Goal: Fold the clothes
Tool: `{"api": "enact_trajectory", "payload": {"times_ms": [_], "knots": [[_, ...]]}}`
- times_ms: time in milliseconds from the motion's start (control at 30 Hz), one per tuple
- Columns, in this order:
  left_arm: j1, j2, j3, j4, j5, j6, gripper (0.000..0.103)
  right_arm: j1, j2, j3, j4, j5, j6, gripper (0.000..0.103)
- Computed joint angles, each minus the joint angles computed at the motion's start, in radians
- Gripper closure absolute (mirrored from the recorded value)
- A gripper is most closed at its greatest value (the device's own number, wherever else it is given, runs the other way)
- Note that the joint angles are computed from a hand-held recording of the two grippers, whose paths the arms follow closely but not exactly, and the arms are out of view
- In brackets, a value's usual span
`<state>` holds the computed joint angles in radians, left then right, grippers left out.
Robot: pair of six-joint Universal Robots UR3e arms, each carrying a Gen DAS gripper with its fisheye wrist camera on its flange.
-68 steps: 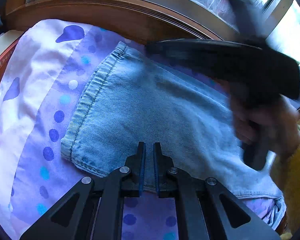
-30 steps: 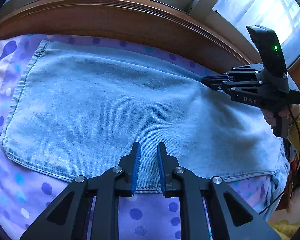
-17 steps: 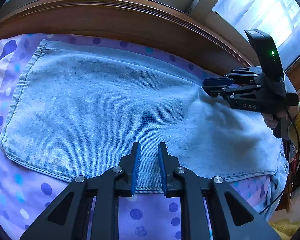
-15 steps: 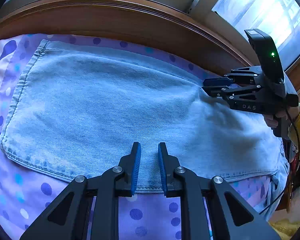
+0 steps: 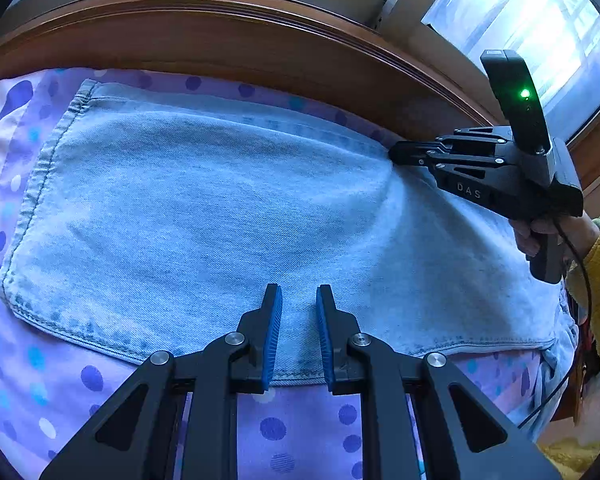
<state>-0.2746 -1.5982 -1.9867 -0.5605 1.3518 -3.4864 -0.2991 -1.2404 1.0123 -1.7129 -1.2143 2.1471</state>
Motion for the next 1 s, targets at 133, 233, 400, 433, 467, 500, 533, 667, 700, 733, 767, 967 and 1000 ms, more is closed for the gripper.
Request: {"api": "enact_trajectory", "payload": {"times_ms": [133, 233, 400, 433, 467, 500, 533, 667, 700, 733, 767, 967, 1000], "knots": [[0.009, -0.008, 0.072, -0.077, -0.001, 0.019, 0.085, -0.153, -0.032, -0.124, 0.177, 0.165, 0.052, 0.084], [-0.001, -0.063, 0.194, -0.119, 0.028, 0.06, 0.085, -0.268, -0.052, -0.185, 0.334, 0.229, 0.024, 0.08], [0.006, -0.257, 0.435, -0.17, 0.053, 0.105, 0.085, -0.37, -0.147, -0.005, 0.391, 0.172, -0.012, 0.081], [0.012, -0.285, 0.459, -0.181, 0.062, 0.111, 0.085, -0.375, -0.171, 0.06, 0.318, 0.178, -0.013, 0.082], [0.021, -0.311, 0.477, -0.191, 0.067, 0.117, 0.085, -0.377, -0.188, 0.108, 0.253, 0.184, -0.004, 0.082], [0.029, -0.338, 0.497, -0.201, 0.072, 0.123, 0.087, -0.377, -0.185, 0.115, 0.211, 0.192, 0.032, 0.082], [0.052, -0.334, 0.477, -0.185, 0.043, 0.123, 0.088, -0.378, -0.165, 0.097, 0.187, 0.204, 0.087, 0.082], [0.09, -0.246, 0.377, -0.17, 0.061, 0.108, 0.089, -0.37, -0.131, 0.023, 0.189, 0.247, 0.25, 0.08], [0.094, -0.214, 0.346, -0.171, 0.083, 0.106, 0.088, -0.387, -0.139, -0.004, 0.237, 0.26, 0.209, 0.08], [0.104, -0.178, 0.309, -0.174, 0.097, 0.104, 0.088, -0.406, -0.155, -0.03, 0.302, 0.268, 0.149, 0.079], [0.117, -0.141, 0.273, -0.18, 0.098, 0.102, 0.088, -0.429, -0.176, -0.054, 0.383, 0.271, 0.081, 0.078], [0.193, 0.175, 0.033, -0.281, 0.074, 0.115, 0.081, -0.782, -0.599, 0.122, 0.973, 0.247, -0.667, 0.054], [0.208, 0.23, -0.009, -0.299, 0.068, 0.105, 0.079, -0.843, -0.701, 0.196, 1.026, 0.24, -0.777, 0.054]]}}
